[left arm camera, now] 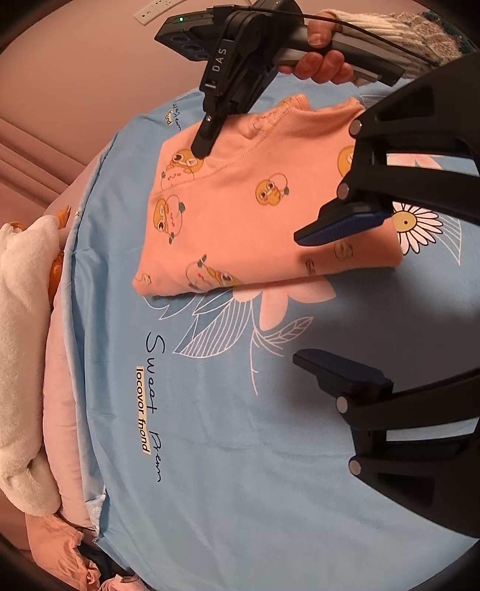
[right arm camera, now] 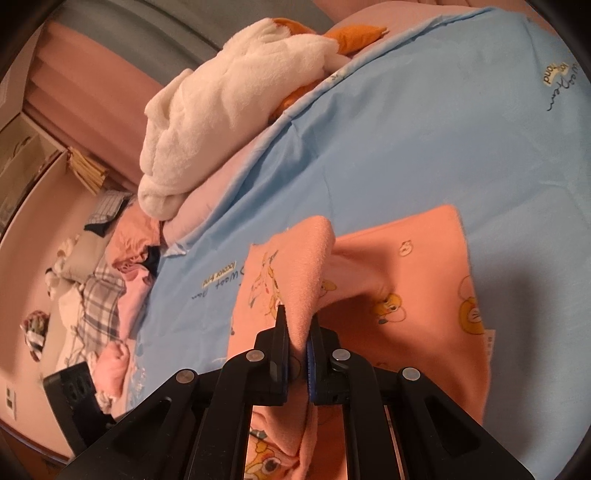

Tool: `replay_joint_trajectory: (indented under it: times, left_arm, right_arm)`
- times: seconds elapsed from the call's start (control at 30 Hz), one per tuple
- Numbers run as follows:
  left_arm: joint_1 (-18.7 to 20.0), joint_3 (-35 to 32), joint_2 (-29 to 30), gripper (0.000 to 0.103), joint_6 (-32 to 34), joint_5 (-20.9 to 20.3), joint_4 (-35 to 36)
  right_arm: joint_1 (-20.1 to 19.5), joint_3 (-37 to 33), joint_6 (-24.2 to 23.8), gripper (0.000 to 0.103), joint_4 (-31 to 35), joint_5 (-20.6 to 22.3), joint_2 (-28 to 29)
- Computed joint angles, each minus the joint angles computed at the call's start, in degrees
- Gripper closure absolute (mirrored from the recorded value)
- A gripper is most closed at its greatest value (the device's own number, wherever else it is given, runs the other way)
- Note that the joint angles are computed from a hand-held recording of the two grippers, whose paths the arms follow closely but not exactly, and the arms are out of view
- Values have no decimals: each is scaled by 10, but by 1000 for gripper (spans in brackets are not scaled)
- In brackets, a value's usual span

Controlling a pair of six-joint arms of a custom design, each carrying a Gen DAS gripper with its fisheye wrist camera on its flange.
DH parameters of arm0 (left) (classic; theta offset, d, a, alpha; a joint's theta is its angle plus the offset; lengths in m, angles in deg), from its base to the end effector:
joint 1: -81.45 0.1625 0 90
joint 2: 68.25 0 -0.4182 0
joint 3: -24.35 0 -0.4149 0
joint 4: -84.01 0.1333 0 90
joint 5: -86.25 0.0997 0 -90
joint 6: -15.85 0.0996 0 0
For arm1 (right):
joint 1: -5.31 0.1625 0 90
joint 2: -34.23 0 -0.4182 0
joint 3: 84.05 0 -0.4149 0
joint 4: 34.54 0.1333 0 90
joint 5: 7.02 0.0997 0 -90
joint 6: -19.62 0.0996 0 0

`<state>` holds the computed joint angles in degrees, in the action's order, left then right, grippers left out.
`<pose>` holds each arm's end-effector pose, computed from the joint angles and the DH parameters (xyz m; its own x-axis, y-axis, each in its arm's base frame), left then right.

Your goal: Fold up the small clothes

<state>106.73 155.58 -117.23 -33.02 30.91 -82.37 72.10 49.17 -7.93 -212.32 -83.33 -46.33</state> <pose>-0.2998 -0.3516 -0.0248 -0.8740 0.1856 -0.4491 0.3667 0.8584 -0.3588 -0.0361 -0.4823 0.2234 -0.9884 -0.1192 0.0945 -0.1520 0.7857 -0.5996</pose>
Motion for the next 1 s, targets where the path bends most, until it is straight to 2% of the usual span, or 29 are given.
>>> replay_joint_trajectory:
  times: [0.23, 0.4, 0.63, 1.0]
  left_arm:
    - [3, -1, 4, 46, -4, -7, 0]
    - [3, -3, 7, 46, -6, -11, 5]
    - [6, -8, 12, 46, -5, -17, 10]
    - [3, -21, 32, 46, 11, -28, -5]
  right_arm:
    - [-7, 0, 9, 94, -2, 1, -18]
    - [-13, -10, 15, 94, 2, -23, -19]
    - [-29, -18, 25, 94, 17, -28, -20]
    - [-32, -32, 30, 94, 17, -62, 0]
